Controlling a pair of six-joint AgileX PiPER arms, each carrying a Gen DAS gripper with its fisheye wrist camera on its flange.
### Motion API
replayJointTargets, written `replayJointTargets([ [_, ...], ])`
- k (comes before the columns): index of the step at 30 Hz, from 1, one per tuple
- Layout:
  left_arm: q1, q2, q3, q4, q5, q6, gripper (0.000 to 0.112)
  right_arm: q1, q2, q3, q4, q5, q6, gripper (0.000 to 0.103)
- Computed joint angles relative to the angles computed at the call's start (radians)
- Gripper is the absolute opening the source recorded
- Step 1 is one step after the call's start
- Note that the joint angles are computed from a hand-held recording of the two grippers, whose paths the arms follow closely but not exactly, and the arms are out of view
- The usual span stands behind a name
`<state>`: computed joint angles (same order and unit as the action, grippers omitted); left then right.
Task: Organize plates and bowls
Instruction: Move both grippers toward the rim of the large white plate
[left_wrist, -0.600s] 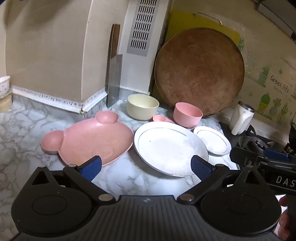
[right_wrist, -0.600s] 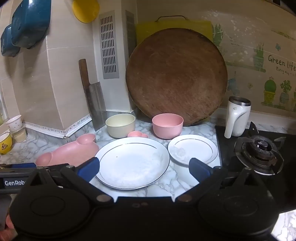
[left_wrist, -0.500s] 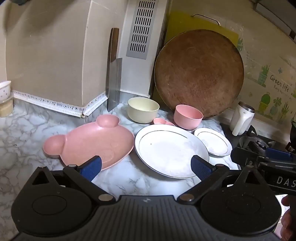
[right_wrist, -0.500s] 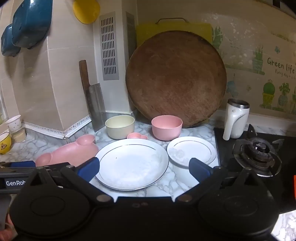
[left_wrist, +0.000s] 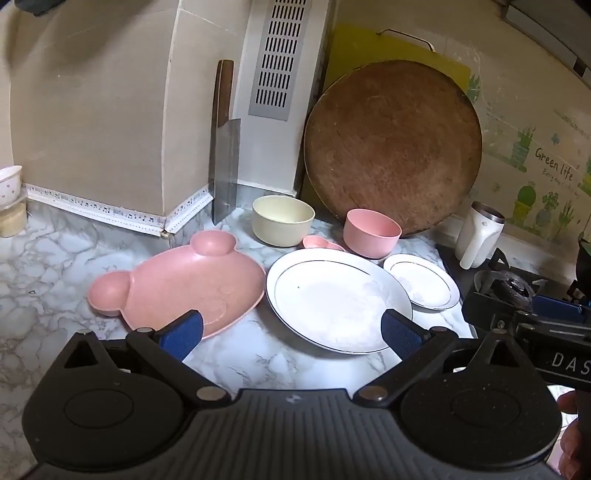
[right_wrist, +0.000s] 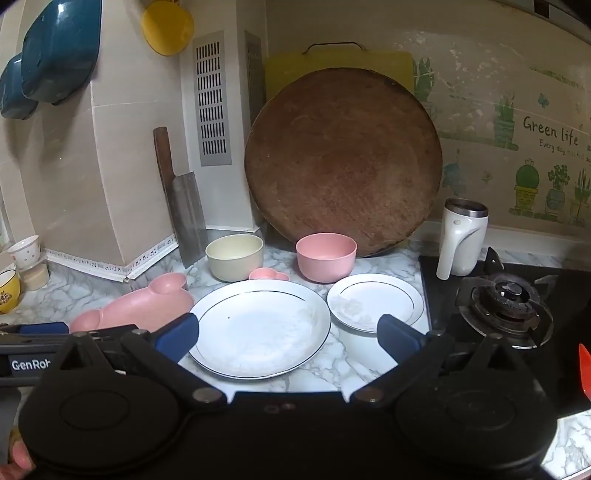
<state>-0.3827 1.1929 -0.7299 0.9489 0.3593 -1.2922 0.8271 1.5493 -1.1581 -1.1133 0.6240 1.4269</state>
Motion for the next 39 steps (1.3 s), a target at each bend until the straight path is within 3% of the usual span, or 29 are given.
replayJointTargets([
  [6,-0.016,-0.011,-0.003,0.058,0.03,-0.049,0.103,0.009,0.001,-0.002,-0.031,0.004,0.03,0.103],
  [13,0.011,-0.015,-0.009,-0.069,0.008,0.055,0.103,0.026,-0.004,0.007,-0.072,0.016,0.06,0.103],
  [18,-0.012,-0.021,-0.012,-0.017,0.037,0.009,0.103,0.029,-0.003,-0.001,-0.066,0.022,0.058,0.103],
  [30,0.017,-0.034,-0.005,-0.05,0.011,0.033,0.103,0.04,-0.006,0.001,-0.068,0.029,0.069,0.103],
  [39,-0.018,-0.039,-0.004,0.031,0.059,-0.035,0.103,0.04,-0.007,0.005,-0.071,0.023,0.07,0.103],
])
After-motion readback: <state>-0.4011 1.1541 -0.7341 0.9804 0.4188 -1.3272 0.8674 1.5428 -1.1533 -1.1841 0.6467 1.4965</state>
